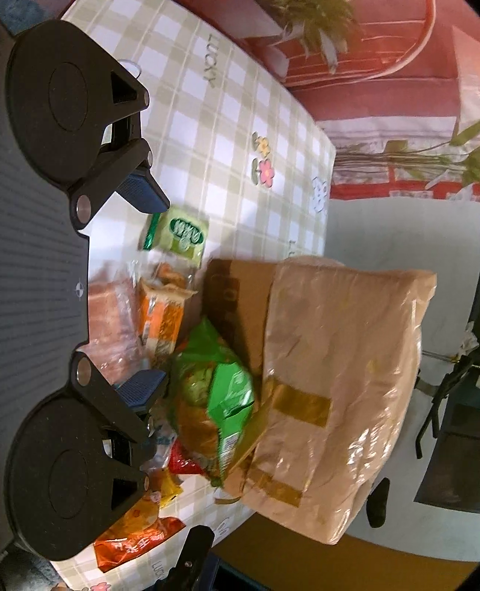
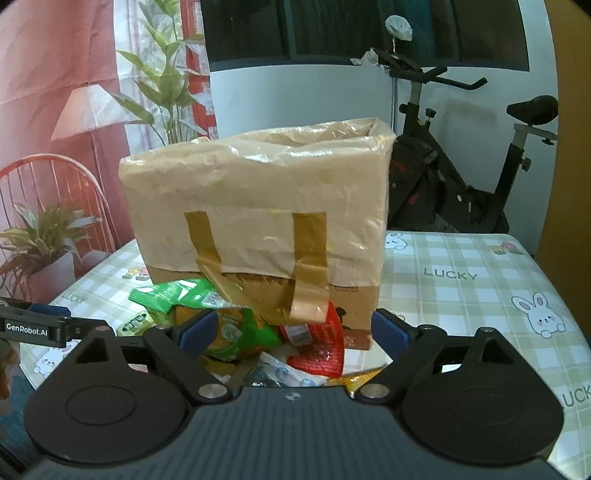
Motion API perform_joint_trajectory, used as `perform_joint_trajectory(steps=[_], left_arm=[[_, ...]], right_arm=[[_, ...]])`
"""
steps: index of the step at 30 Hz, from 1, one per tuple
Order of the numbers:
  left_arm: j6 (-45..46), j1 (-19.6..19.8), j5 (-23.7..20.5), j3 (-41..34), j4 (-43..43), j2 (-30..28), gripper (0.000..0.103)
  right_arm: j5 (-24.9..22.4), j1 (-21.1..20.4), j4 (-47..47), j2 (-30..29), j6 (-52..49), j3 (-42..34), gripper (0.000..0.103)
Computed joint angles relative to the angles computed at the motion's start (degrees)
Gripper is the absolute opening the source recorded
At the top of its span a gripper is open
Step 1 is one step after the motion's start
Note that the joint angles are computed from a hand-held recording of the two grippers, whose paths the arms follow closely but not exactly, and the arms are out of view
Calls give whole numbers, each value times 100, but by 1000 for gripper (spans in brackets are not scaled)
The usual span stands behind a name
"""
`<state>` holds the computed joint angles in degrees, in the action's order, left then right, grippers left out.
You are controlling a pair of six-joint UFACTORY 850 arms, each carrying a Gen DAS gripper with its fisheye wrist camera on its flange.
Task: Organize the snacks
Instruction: 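Move both tools back down to the snacks beside the box, then grasp the pink biscuit pack with the left tool while the right tool grasps the red-orange chip bag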
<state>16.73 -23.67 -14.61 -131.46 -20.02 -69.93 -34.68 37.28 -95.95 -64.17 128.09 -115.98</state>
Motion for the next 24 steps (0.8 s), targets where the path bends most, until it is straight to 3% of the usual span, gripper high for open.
perform_joint_trajectory(steps=[13, 24], left_arm=[[1643, -103, 165, 618, -1563, 233, 93], [-353, -222, -290, -125, 681, -316, 93]], right_arm=[[-138, 63, 201, 80, -113, 286, 92], [-173, 86, 510, 76, -341, 410, 92]])
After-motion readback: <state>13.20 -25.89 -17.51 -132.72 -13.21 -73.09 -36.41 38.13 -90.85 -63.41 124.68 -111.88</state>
